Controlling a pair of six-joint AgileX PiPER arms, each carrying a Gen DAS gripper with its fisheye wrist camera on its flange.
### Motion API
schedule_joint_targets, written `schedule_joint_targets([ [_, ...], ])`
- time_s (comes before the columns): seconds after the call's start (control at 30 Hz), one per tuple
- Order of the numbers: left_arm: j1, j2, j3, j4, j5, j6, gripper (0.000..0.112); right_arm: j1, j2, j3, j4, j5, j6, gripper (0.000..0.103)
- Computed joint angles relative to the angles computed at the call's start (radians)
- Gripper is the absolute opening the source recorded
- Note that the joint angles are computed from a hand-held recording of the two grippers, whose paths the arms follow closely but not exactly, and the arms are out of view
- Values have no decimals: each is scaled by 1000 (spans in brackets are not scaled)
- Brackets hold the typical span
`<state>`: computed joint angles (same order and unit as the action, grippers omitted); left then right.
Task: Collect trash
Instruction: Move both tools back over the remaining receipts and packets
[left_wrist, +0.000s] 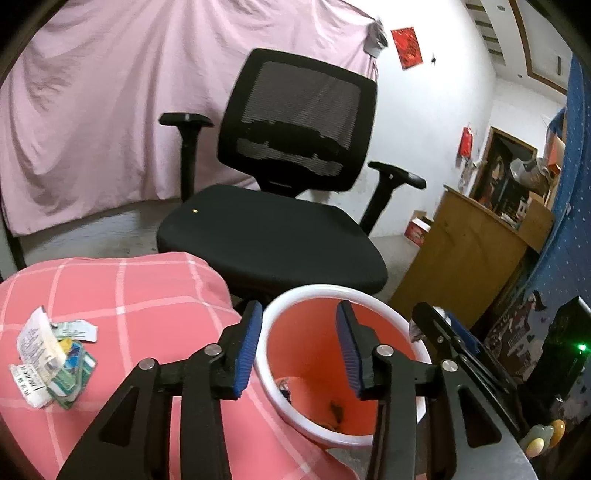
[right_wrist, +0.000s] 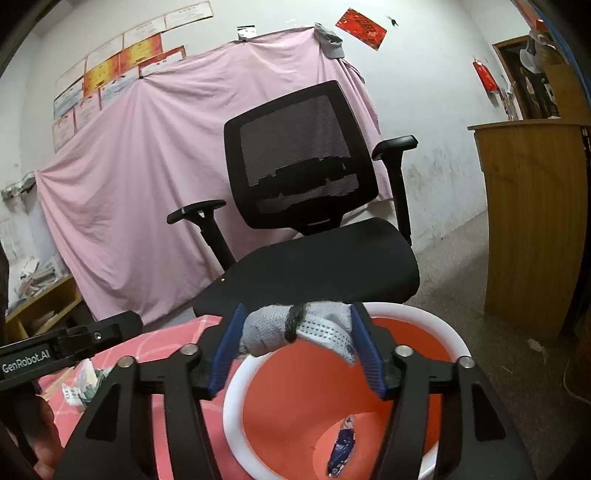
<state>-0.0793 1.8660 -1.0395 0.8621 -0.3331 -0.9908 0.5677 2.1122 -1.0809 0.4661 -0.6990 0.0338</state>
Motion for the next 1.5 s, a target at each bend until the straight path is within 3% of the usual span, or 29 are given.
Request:
schedule_joint_targets([
  [0.07, 8, -15, 26, -95, -6, 90, 40, 7, 0, -6, 7, 1, -9, 64],
  [0.17, 23, -41, 72, -215, -24, 203, 43, 16, 2, -12, 9, -5, -12, 74],
  [0.33, 65, -87, 175, -448, -97, 408, 60, 38, 5, -20, -2, -34, -2, 83],
  [0.43, 99, -117, 245, -574, -157, 512, 83, 57, 6, -17, -27, -74, 9, 90],
  [0.5, 117, -136, 317, -726, -253, 621, 101, 72, 6, -13, -43, -108, 14, 103],
  [0.63, 156, -168, 391, -917, -317, 747, 101, 104, 8, -4, -76, -185, 8, 103],
  [1.07, 378, -205, 645, -878, -662, 797, 101, 239, 59, -93, -93, -271, -106, 103],
  [1.27, 497, -189, 693, -795, -753, 796, 101, 290, 113, -189, -106, -229, -177, 103],
  [1.5, 582, -107, 709, -765, -878, 860, 101, 322, 189, -333, -123, -111, -265, 103],
])
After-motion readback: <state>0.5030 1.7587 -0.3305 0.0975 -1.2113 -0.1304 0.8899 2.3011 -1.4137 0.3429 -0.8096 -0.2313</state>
